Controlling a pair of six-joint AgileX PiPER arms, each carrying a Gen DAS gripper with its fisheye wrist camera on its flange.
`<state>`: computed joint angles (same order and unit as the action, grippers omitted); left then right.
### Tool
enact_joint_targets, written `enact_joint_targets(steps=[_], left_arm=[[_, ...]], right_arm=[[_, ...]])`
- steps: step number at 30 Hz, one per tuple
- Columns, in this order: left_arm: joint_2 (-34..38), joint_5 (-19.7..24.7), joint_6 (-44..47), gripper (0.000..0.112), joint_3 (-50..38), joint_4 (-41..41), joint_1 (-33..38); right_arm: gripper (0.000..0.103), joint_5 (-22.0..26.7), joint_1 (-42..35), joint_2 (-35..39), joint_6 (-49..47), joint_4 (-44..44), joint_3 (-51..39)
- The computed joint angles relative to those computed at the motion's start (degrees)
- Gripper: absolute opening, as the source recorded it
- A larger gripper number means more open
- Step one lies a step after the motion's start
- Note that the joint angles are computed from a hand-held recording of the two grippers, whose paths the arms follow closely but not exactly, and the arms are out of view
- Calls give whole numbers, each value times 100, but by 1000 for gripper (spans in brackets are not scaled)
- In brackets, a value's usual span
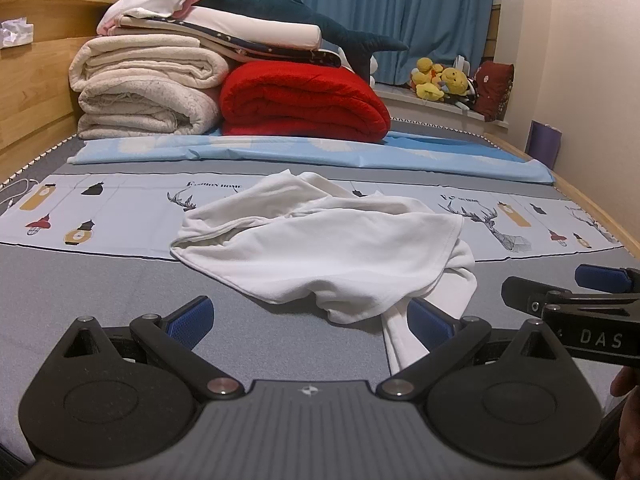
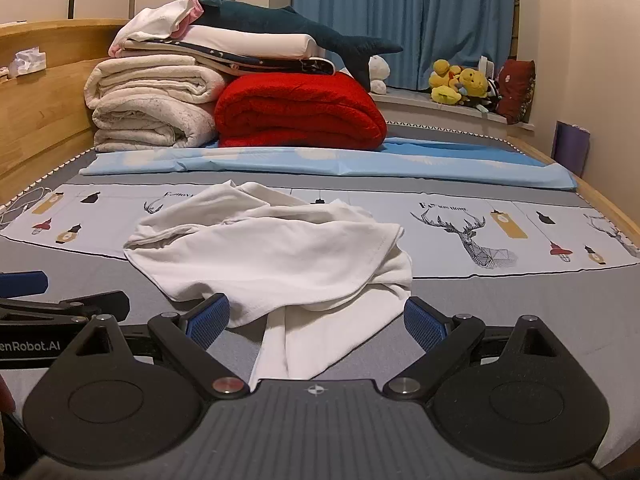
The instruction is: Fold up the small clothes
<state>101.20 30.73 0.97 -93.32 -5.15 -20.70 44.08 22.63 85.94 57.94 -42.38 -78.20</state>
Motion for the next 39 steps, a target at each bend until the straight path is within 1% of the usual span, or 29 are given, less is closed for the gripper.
enact_joint_targets(steps=[15,20,23,25,27,28,29,30,31,32,33,34,35,36,37,39], left_arm=[[66,54,-192,103,-57,177,-12],[72,29,-250,103,-17,272,-53],[103,28,-278,103,-22,308,-66],[118,14,-296,103,-25,337,-78],[119,-57,-355,102,17,434,-88],[121,-87,-384,99,39,489,-104],[137,-94,-369,90,36,514,-108],[169,-60,-327,84,5,513,-106],[210,11,-244,70,-45,461,-93],[274,123,-116,56,-132,352,-67],[333,220,42,48,-206,195,-33],[393,293,161,37,-277,75,-5],[465,368,254,34,-365,-14,12],[553,430,348,34,-474,-114,30],[703,528,423,34,-674,-210,35],[1144,761,460,34,-1275,-340,10]], right_arm=[[93,91,23,37,102,-31,-118],[85,87,-11,12,98,-21,-102],[76,31,-113,-42,163,3,-127],[72,-134,-280,-106,139,-11,-159],[71,-301,-483,-153,235,-341,-184],[71,-448,-652,-153,211,-428,-207],[70,-631,-878,-113,36,-358,-268],[65,-770,-1112,-37,-155,-262,-357],[60,-872,-1294,25,-219,-250,-391],[57,-994,-1467,75,-207,-287,-383],[52,-1169,-1663,119,-213,-245,-324],[47,-1284,-1838,155,-380,17,-287],[44,-1245,-2006,244,-692,508,-356],[39,-1155,-2162,335,-1076,1079,-481],[39,-1152,-2265,378,-1297,1434,-526],[39,-1155,-2357,452,-1566,1767,-567]])
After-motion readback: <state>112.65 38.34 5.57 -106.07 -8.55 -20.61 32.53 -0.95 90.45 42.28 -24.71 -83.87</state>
